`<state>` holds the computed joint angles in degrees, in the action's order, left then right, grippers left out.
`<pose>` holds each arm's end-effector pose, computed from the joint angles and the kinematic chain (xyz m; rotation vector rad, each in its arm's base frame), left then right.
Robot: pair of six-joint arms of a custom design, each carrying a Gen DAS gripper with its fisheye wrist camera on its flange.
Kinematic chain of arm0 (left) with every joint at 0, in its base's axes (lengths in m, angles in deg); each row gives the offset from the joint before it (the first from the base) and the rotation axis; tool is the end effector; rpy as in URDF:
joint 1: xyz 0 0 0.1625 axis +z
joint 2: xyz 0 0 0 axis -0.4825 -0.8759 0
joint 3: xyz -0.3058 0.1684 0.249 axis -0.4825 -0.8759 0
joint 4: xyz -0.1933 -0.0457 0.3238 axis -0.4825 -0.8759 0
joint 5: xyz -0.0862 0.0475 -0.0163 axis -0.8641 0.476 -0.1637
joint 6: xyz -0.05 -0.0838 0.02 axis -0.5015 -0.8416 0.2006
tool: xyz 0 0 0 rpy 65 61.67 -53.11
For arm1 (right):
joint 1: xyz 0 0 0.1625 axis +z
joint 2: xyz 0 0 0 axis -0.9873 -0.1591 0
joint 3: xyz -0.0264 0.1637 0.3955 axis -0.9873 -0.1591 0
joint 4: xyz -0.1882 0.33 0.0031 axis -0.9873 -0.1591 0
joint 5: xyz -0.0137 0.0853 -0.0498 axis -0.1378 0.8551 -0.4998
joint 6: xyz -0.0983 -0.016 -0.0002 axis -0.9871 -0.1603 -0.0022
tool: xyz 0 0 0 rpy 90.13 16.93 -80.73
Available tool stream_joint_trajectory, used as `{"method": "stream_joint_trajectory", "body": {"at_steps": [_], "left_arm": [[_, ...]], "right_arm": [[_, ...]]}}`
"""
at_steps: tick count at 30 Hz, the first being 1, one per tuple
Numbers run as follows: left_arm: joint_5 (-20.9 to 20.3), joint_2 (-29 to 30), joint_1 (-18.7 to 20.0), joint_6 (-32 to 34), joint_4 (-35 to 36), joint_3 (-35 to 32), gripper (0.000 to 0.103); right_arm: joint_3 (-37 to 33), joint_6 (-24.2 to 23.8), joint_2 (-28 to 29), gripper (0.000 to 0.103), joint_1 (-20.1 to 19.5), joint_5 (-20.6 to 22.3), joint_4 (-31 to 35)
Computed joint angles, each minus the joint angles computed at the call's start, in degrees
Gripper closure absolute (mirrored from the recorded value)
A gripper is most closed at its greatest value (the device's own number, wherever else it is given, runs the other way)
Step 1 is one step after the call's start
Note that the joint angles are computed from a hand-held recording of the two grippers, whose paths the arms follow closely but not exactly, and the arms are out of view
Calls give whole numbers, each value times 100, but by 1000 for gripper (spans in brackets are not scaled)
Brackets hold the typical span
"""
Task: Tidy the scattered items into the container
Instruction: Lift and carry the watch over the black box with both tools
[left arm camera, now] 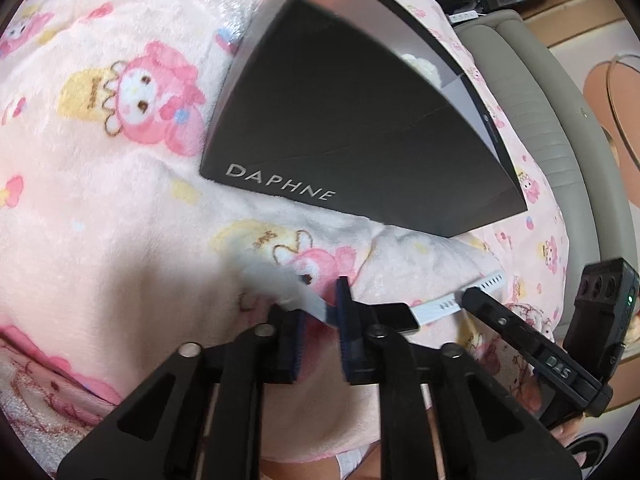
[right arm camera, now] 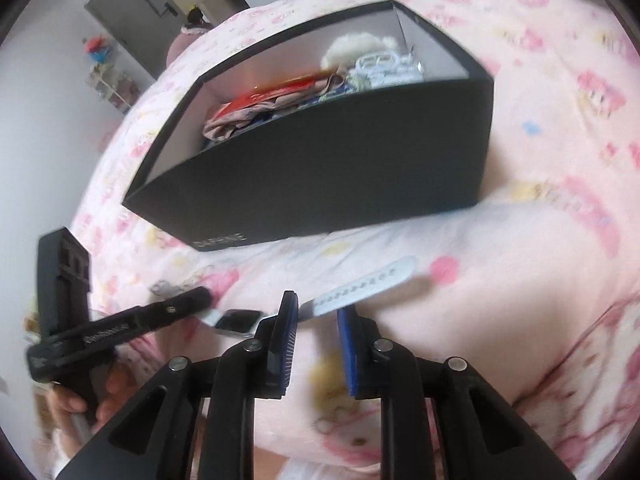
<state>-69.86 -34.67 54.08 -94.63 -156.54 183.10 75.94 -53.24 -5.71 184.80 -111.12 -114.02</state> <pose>-0.1807 -0.2907 0.1261 -0.3238 2.8277 -0.7604 0.1830 -0.3335 0.1725 0.5148 -2.7105 0.3508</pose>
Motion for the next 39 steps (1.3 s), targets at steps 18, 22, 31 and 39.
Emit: {"method": "stream_joint_trajectory", "body": {"at_steps": [18, 22, 31, 39], "left_arm": [[402, -924, -645, 292, 418, 112, 98], [672, -1122, -723, 590, 1022, -408, 98], [1028, -999, -50, 1987, 1304, -1652, 98], [482, -162, 1360, 2662, 1324, -2553, 98]], "right_arm": [[10, -127, -276, 98, 143, 440, 211], [-190, -147, -448, 98, 251, 640, 438], [-1343, -277, -42, 98, 401, 1086, 871], [-2882, -309, 1084, 98, 279, 726, 1678]]}}
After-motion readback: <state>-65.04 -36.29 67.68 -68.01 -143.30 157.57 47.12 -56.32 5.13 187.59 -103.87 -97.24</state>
